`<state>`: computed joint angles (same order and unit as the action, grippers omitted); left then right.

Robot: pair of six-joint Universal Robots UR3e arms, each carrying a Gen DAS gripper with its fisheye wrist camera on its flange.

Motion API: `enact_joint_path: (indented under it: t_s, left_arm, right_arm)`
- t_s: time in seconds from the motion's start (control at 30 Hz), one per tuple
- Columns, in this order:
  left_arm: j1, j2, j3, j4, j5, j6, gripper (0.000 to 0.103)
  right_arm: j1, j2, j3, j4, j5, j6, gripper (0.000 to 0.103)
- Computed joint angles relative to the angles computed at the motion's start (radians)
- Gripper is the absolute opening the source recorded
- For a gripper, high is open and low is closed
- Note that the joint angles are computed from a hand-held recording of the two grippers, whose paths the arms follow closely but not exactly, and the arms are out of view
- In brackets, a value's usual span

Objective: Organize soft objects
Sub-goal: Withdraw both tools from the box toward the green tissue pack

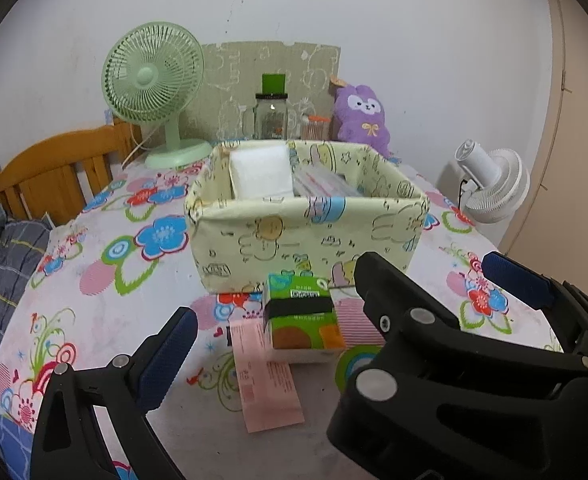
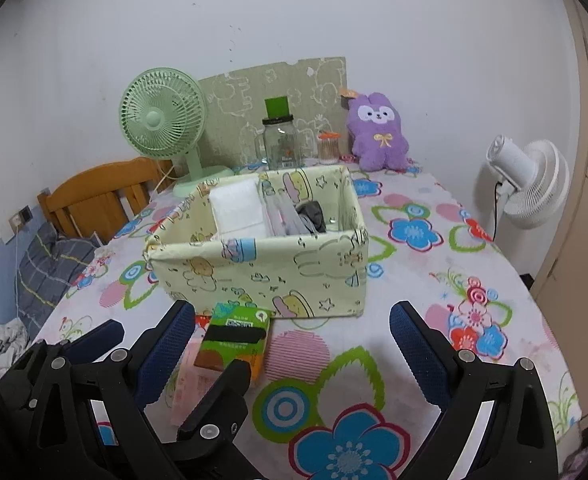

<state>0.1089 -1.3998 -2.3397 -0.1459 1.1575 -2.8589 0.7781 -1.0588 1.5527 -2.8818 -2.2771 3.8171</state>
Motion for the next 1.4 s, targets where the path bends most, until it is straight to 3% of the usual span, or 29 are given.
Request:
enact_joint_path:
  t_s: [0.4,0.5,0.8,1.07,1.4]
  left_arm:
    - [-0.007,-0.066,-0.024,0.034,0.056,-0.010,0.100]
    - [0.003,-0.079,-0.029,0.022,0.045,0.004,0.093]
    - [0.025,-0.115,-0.029,-0.005,0.043,0.018,0.087]
    - [0.064,-0.104,-0.062,-0.028,0.035,0.049,0.087]
    - [0.067,-0.091,-0.081,-0.006,0.059,0.046,0.072]
  right_arm:
    - [-0.032,0.041,-0.003,0.020,0.087,0.020,0.099]
    - [-0.037,0.060,-0.020,0.040,0.106,0.020,0.099]
    - [-0.049,0.098,-0.042,0.054,0.157,0.039,0.099]
    - [-0.042,0.125,-0.065,0.074,0.188,0.046,0.099]
    - [-0.035,0.133,-0.071,0.076,0.202,0.052,0.099]
